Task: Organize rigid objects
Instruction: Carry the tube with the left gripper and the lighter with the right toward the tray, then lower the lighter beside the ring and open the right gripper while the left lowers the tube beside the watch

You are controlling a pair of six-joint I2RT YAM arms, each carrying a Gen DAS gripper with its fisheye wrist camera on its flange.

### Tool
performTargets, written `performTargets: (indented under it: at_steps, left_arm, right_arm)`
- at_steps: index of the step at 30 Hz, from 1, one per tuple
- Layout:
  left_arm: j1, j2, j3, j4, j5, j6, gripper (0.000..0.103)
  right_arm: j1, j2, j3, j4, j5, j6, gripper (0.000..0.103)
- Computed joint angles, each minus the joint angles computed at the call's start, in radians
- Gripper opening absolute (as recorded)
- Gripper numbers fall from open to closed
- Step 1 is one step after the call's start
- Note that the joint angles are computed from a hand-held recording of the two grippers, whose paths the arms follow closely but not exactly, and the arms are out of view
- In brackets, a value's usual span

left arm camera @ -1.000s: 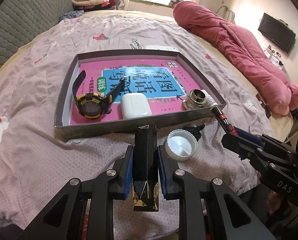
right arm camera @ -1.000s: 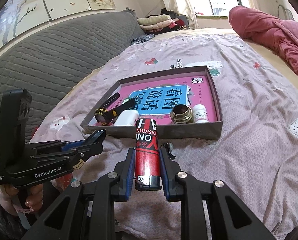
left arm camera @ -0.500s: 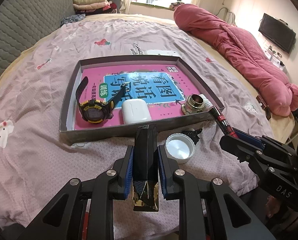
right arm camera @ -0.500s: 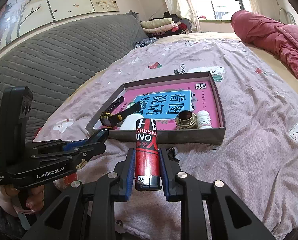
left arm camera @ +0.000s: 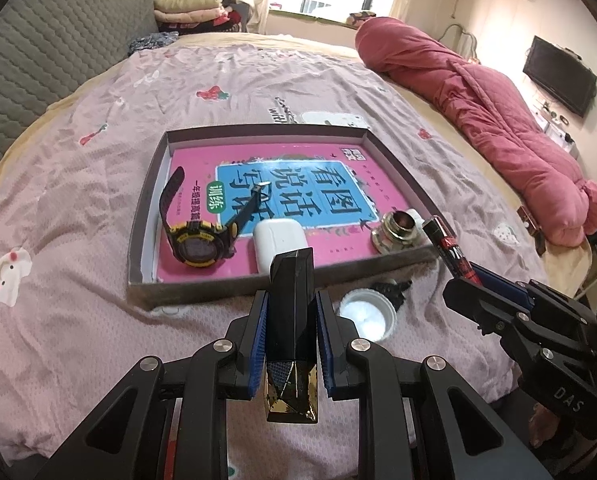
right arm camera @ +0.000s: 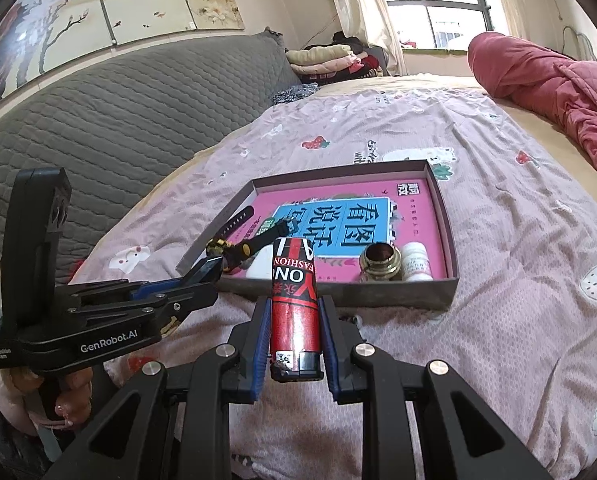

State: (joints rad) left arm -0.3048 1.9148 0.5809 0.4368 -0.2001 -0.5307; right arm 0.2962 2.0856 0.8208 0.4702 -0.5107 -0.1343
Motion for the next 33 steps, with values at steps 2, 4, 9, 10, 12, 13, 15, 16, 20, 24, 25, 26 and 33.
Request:
performTargets:
  at_steps: [2, 4, 9, 10, 12, 13, 15, 16, 20, 24, 25, 26, 33]
  left_arm:
    - [0.012, 0.017, 0.024, -0.007, 0.009, 0.003, 0.023]
    - [0.021, 0.037, 0.05, -0.013, 0.01, 0.006, 0.023]
    - [0.054, 0.087, 0.133, -0.044, 0.021, 0.022, 0.023]
    - [0.059, 0.096, 0.148, -0.051, 0.022, 0.025, 0.023]
    - [0.072, 0.116, 0.177, -0.063, 0.025, 0.032, 0.023]
    - [0.076, 0.125, 0.189, -0.067, 0.025, 0.035, 0.023]
    - [0.086, 0.147, 0.215, -0.076, 0.026, 0.041, 0.023]
    - [0.091, 0.155, 0.225, -0.079, 0.029, 0.044, 0.023]
    - [0.099, 0.189, 0.261, -0.094, 0.032, 0.05, 0.023]
    - [0.108, 0.219, 0.286, -0.095, 0.039, 0.053, 0.023]
    - [0.109, 0.224, 0.29, -0.096, 0.038, 0.054, 0.023]
    - [0.109, 0.229, 0.293, -0.094, 0.038, 0.055, 0.023]
    - [0.119, 0.246, 0.306, -0.088, 0.044, 0.052, 0.023]
  right_arm:
    - [0.006, 0.011, 0.025, -0.005, 0.003, 0.015, 0.024]
    - [0.013, 0.027, 0.056, -0.018, 0.007, 0.027, 0.024]
    - [0.039, 0.082, 0.142, -0.036, 0.038, 0.056, 0.024]
    - [0.044, 0.097, 0.167, -0.045, 0.041, 0.06, 0.024]
    - [0.056, 0.128, 0.214, -0.064, 0.063, 0.068, 0.024]
    - [0.06, 0.147, 0.243, -0.072, 0.065, 0.076, 0.024]
    - [0.068, 0.17, 0.277, -0.082, 0.078, 0.082, 0.024]
    - [0.074, 0.185, 0.301, -0.091, 0.086, 0.08, 0.024]
    - [0.089, 0.247, 0.391, -0.147, 0.109, 0.083, 0.024]
    - [0.099, 0.292, 0.449, -0.183, 0.131, 0.081, 0.024]
    - [0.101, 0.302, 0.461, -0.191, 0.138, 0.078, 0.024]
    - [0.103, 0.306, 0.467, -0.196, 0.144, 0.075, 0.024]
    - [0.104, 0.324, 0.481, -0.207, 0.156, 0.075, 0.024]
